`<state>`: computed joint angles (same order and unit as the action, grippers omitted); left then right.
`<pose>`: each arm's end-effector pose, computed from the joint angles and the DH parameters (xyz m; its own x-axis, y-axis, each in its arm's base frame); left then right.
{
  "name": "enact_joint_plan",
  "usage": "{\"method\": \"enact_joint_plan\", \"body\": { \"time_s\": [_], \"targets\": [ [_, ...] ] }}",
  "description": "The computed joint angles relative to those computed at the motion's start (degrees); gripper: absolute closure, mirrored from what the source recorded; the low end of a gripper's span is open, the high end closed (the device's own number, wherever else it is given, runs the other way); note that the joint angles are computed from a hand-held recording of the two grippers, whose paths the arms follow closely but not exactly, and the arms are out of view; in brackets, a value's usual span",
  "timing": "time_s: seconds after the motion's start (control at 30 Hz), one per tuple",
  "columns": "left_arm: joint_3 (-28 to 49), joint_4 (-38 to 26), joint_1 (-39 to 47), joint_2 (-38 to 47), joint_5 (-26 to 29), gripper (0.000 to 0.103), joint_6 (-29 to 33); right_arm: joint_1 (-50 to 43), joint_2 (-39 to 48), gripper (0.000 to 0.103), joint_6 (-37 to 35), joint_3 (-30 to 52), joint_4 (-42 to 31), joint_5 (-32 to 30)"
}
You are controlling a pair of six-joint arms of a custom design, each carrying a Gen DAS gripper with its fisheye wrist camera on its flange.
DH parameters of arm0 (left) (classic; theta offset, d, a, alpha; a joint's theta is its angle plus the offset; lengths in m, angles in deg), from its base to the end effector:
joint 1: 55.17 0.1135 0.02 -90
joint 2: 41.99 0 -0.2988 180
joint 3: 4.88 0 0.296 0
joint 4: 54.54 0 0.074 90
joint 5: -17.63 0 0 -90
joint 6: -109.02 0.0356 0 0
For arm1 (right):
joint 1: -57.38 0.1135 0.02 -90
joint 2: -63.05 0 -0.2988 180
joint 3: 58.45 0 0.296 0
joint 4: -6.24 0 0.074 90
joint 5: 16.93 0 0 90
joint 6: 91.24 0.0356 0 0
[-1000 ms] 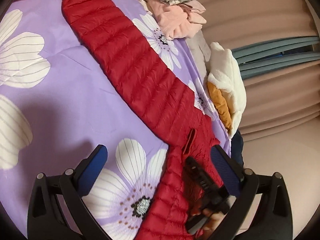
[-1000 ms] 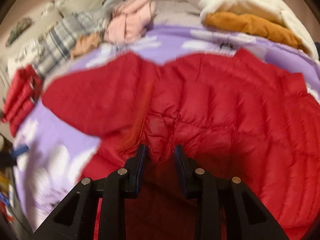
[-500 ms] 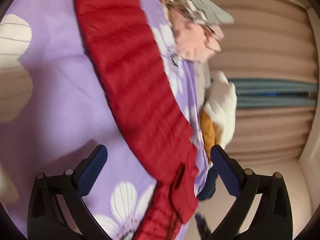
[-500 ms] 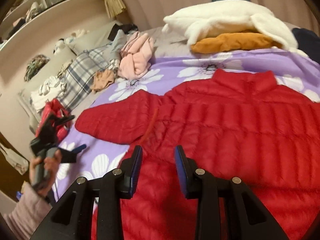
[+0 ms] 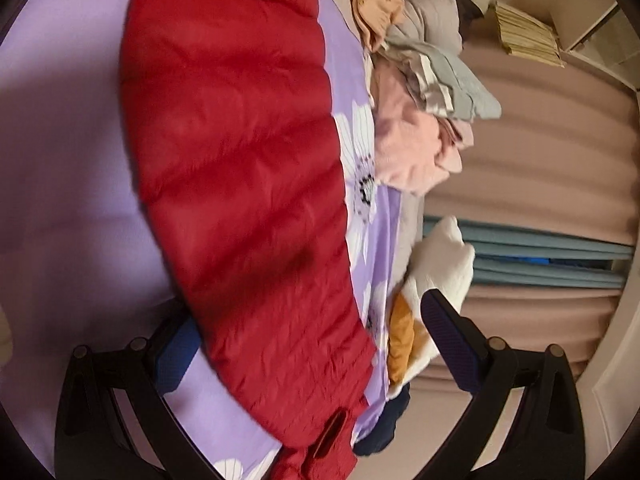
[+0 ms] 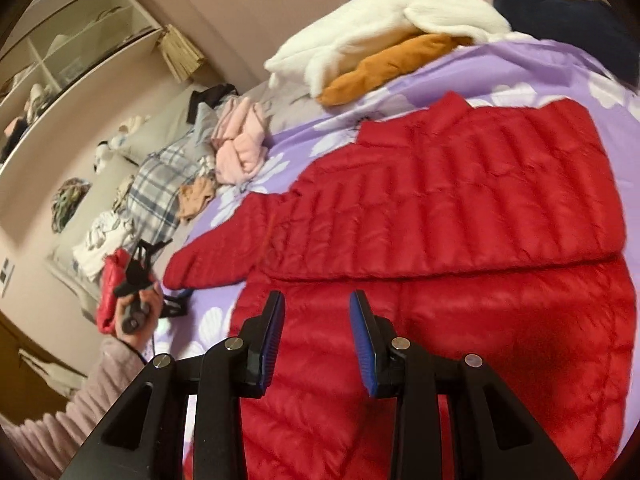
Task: Fold large clothes
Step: 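Lay the sleeve on the jacket body and open the right tool, then grasp the other sleeve with the left tool and fold it across the body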
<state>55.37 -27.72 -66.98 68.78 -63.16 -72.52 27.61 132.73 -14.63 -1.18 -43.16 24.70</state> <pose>0.4042 -0.0903 0.1205 -0.3348 -0.9381 0.0889 -0.4026 0.0571 -0.9136 0.2315 -0.1018 0.2440 -0.7497 0.2516 -0.6121 -0.1545 0.8329 0.5315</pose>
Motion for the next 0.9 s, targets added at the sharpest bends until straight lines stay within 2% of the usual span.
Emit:
{"method": "enact_joint_plan", "body": {
  "time_s": [0.07,0.17,0.2,0.23,0.27,0.3,0.33,0.37,0.43,0.57,0.63,0.7,0.77,0.9],
  "targets": [
    [0.9,-2.8,-0.1,-0.3,-1.8,0.002,0.1,-1.2,-0.3,0.070,-1.0,-0.1,-0.9,0.3],
    [2.5,-8.0,0.0,-0.6,-3.5,0.013,0.3,-3.2,-0.6,0.069,-2.0,-0.1,-1.7,-0.1],
    [3.4,-10.5,0.1,-0.6,-3.8,0.024,0.5,-4.0,-0.6,0.069,-2.7,-0.2,-2.3,-0.7],
    [4.5,-13.6,0.2,-0.6,-4.0,0.041,0.9,-4.6,-0.7,0.069,-3.0,-0.1,-2.6,-0.9],
    [5.5,-16.5,0.3,-0.7,-4.0,0.051,1.5,-5.1,-0.6,0.069,-3.4,-0.2,-3.0,-1.2],
    [6.5,-20.0,0.4,-0.9,-4.1,0.076,2.5,-5.7,-0.1,0.068,-3.9,-0.1,-3.7,-1.7],
    [7.4,-23.3,0.3,-1.3,-4.6,0.088,3.7,-6.3,0.1,0.068,-4.3,-0.2,-4.0,-1.6],
    [9.4,-29.3,0.0,-2.2,-6.0,0.087,6.3,-6.8,0.2,0.068,-4.8,-0.4,-4.2,-1.6],
    [12.8,-36.9,-1.6,-3.8,-10.4,0.091,11.7,-7.9,0.4,0.068,-5.8,-0.7,-4.8,-1.7],
    [20.6,-46.6,-6.7,-6.0,-20.5,0.093,22.6,-10.7,1.2,0.068,-7.6,-0.7,-6.7,-2.4],
    [27.0,-52.7,-10.4,-6.0,-25.5,0.094,28.3,-12.2,1.4,0.068,-9.0,-0.5,-8.0,-3.0],
    [33.6,-57.3,-14.9,-5.0,-30.4,0.094,34.5,-13.8,1.5,0.068,-10.8,-0.3,-9.5,-3.5],
    [39.5,-59.7,-18.6,-3.2,-33.0,0.094,39.5,-14.9,1.4,0.068,-12.1,-0.2,-10.7,-4.0],
    [52.8,-63.6,-26.6,3.4,-34.2,0.094,49.1,-18.0,2.0,0.068,-15.3,0.3,-13.5,-5.3]
  ]
}}
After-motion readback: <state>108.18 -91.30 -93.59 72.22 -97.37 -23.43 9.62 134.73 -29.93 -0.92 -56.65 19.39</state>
